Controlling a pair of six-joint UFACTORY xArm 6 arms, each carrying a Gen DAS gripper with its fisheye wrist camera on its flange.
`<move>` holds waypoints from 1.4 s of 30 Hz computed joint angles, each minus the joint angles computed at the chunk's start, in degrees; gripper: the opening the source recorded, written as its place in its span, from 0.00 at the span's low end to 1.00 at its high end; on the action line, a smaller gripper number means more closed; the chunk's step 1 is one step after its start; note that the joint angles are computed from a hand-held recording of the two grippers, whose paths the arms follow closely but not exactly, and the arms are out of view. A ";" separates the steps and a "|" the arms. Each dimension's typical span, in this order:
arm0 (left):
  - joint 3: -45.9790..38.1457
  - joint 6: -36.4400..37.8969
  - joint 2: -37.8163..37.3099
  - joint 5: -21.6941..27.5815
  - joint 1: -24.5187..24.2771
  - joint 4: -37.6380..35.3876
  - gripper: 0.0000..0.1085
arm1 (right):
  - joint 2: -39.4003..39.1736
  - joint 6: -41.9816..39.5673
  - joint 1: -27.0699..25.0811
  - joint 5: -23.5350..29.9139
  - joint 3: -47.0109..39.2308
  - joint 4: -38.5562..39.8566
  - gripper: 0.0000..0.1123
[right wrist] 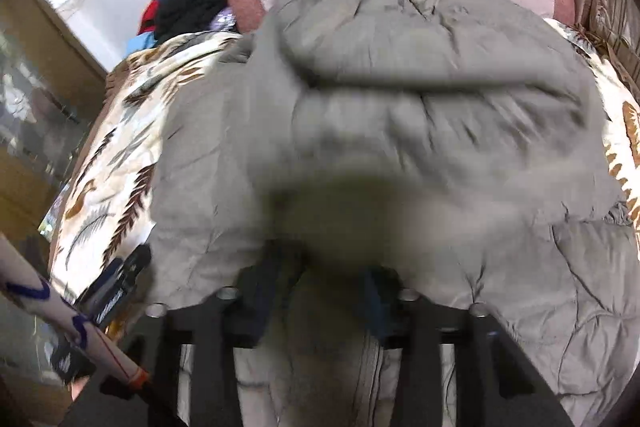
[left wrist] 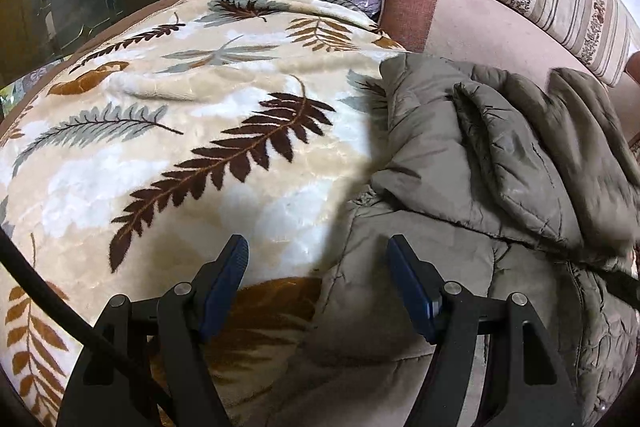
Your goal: Fold large clothes
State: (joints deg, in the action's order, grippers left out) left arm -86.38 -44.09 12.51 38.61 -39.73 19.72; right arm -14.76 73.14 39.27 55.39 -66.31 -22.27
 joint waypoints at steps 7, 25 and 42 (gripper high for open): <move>1.11 -1.39 -1.25 -0.34 0.12 0.83 0.65 | -5.65 0.87 6.08 8.21 1.36 -5.13 0.39; 0.09 -2.20 -1.19 -1.51 0.76 3.05 0.65 | 0.17 -1.30 -9.13 20.10 -13.32 -16.47 0.39; -1.05 0.60 0.12 -0.47 2.04 -2.99 0.65 | 8.13 0.36 -9.11 11.34 -14.68 -10.60 0.38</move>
